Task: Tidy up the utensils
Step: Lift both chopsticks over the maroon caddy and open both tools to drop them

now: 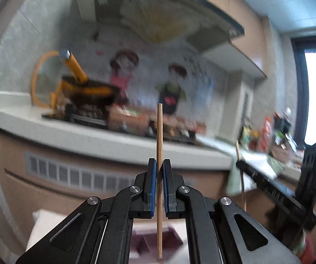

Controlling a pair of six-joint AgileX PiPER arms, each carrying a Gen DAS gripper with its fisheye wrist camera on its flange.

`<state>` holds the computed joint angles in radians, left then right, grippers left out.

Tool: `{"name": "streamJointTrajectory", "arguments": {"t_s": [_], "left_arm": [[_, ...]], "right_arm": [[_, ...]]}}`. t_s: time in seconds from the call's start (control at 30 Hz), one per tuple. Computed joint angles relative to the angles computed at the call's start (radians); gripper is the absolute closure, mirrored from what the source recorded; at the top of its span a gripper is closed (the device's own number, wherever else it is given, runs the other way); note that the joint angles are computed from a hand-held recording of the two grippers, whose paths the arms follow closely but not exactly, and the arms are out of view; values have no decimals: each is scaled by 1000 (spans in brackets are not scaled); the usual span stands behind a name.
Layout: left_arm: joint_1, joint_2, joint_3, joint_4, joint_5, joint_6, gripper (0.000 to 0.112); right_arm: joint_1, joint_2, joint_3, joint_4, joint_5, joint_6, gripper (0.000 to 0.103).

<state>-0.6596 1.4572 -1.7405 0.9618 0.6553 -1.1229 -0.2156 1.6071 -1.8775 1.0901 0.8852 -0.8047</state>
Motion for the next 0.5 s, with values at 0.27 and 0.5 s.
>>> {"name": "streamJointTrajectory", "arguments": {"t_s": [0.27, 0.5], "left_arm": [[140, 140, 90, 63, -158, -150, 107], [241, 226, 114, 4, -264, -206, 107]], "right_arm": [[187, 30, 181, 119, -266, -179, 98], [274, 204, 75, -60, -347, -42, 98]]}}
